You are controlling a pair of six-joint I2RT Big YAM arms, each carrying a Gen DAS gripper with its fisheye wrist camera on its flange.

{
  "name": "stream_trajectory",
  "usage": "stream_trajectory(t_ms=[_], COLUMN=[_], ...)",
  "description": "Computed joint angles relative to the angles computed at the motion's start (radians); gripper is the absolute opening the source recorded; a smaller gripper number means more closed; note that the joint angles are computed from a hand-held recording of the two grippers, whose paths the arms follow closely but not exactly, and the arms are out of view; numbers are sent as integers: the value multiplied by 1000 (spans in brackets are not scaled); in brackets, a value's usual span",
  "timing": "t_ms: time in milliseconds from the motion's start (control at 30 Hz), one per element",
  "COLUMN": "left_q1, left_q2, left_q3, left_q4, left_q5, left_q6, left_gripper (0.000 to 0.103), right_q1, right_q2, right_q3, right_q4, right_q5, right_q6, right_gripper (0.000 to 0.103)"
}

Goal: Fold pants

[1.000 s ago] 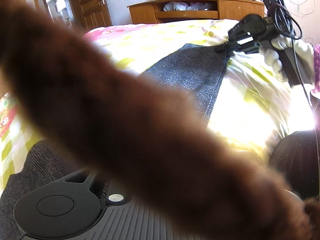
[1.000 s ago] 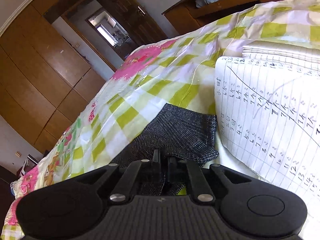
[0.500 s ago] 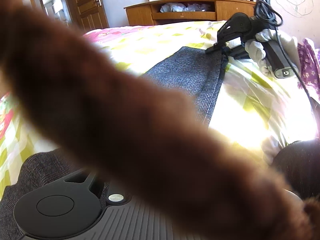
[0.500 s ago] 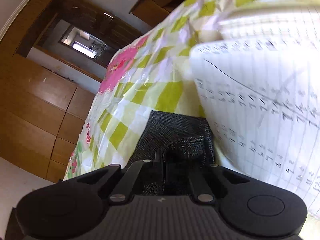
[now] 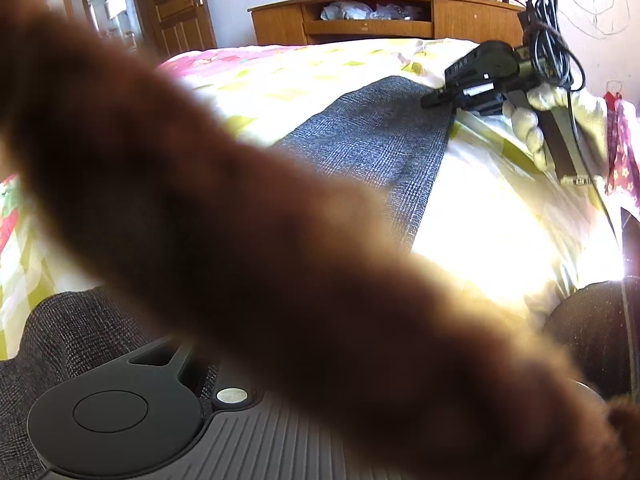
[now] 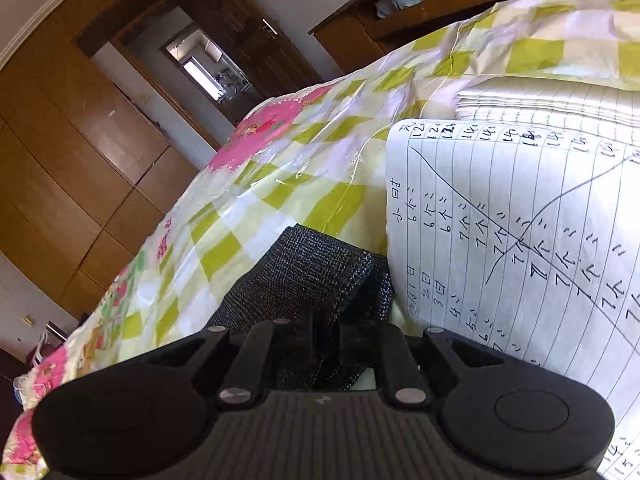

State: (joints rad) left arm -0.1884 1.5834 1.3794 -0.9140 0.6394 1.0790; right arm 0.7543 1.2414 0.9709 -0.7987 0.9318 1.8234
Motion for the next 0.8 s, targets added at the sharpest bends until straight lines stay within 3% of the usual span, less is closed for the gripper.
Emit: stream_trajectory(t_ms=[67, 100, 133, 167, 267, 300, 333, 367, 400, 467, 533, 567, 700, 767, 800], left_q1=[-3, -6, -8, -9, -10, -10, -11, -12, -12, -13, -13, -13, -13, -7, -1], left_q2=[2, 2, 2, 1, -4, -5, -4, -3, -2, 2, 0, -2, -6, -15, -20], left_q3=[3, 4, 4, 2, -1, -3, -3, -4, -5, 0, -3, -6, -10, -14, -18], left_q4=[2, 5, 10, 15, 21, 22, 22, 22, 25, 18, 18, 20, 21, 27, 32], left_q5=[-2, -3, -3, -3, 2, 3, 2, 1, 0, -3, 0, 0, -3, 1, 5], left_q6=[-2, -6, -10, -14, -20, -17, -15, -16, -20, -32, -33, -29, -23, -24, -28], left_gripper=[27, 27, 27, 27, 27, 27, 27, 27, 27, 27, 27, 27, 27, 27, 27], right_q1=[-17, -24, -28, -26, 6, 13, 6, -9, -31, -39, -13, -2, 61, 106, 118], right_q2=[-13, -6, 16, 21, -3, 3, 12, 25, 46, 55, 37, 38, 26, 30, 28], right_q3=[-7, 13, 50, 69, 71, 81, 89, 96, 108, 85, 48, 59, 104, 126, 124], right_q4=[36, 16, -32, -37, 149, 170, 141, 61, -54, -148, -133, -164, -263, -304, -277], right_q5=[-2, 9, 24, 50, 176, 213, 207, 162, 80, -27, -21, -7, 52, 54, 26], right_q6=[-2, -8, -14, -60, -332, -406, -404, -318, -178, -31, 7, 28, 93, 163, 158], right_gripper=[35, 34, 22, 23, 22, 22, 21, 21, 22, 22, 22, 23, 46, 48, 49])
